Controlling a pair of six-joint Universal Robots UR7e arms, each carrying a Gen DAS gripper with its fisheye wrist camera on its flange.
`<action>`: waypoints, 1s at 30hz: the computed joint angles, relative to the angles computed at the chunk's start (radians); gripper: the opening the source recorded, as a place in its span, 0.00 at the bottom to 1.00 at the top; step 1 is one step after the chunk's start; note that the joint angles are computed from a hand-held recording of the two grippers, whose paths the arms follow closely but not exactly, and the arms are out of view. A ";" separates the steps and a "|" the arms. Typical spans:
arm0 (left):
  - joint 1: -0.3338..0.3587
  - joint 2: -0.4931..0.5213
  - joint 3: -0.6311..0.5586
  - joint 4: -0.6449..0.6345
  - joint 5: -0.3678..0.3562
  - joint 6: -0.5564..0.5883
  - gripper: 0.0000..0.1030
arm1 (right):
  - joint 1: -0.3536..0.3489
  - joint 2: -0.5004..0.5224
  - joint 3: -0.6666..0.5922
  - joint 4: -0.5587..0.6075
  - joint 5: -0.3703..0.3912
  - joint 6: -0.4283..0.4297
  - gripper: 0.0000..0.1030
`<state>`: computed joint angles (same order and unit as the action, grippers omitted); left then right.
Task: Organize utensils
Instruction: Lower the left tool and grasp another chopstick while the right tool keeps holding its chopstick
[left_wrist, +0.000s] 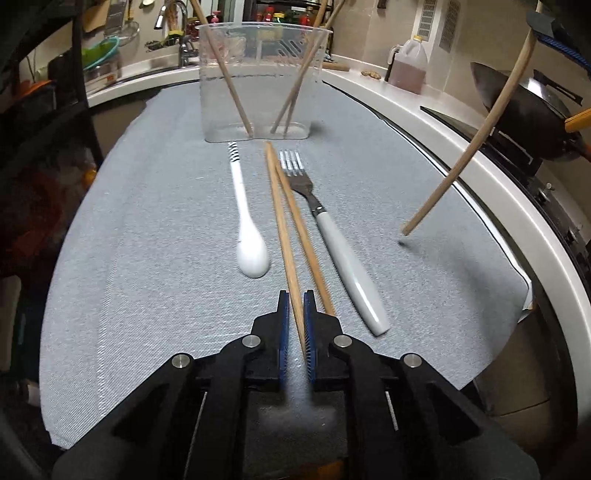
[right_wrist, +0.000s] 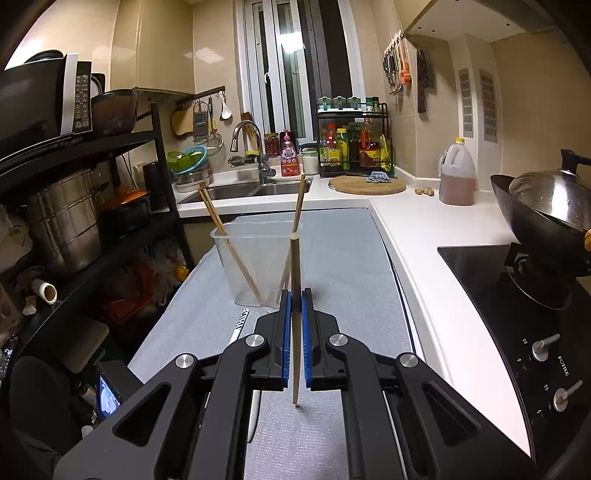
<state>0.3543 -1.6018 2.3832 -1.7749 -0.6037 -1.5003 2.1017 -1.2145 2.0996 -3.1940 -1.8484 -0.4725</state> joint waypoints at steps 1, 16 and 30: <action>-0.006 -0.009 0.004 0.013 -0.001 -0.014 0.09 | -0.001 -0.001 0.001 0.000 -0.002 0.000 0.06; -0.063 0.028 0.011 0.150 0.049 -0.130 0.07 | 0.002 -0.019 0.021 -0.002 -0.036 0.005 0.06; -0.174 0.000 -0.067 0.536 0.122 -0.381 0.05 | 0.019 -0.021 0.008 -0.002 -0.042 0.003 0.06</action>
<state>0.1800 -1.6018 2.3159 -1.2391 -0.4820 -1.8810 2.1207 -1.2351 2.1080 -3.1963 -1.8900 -0.4693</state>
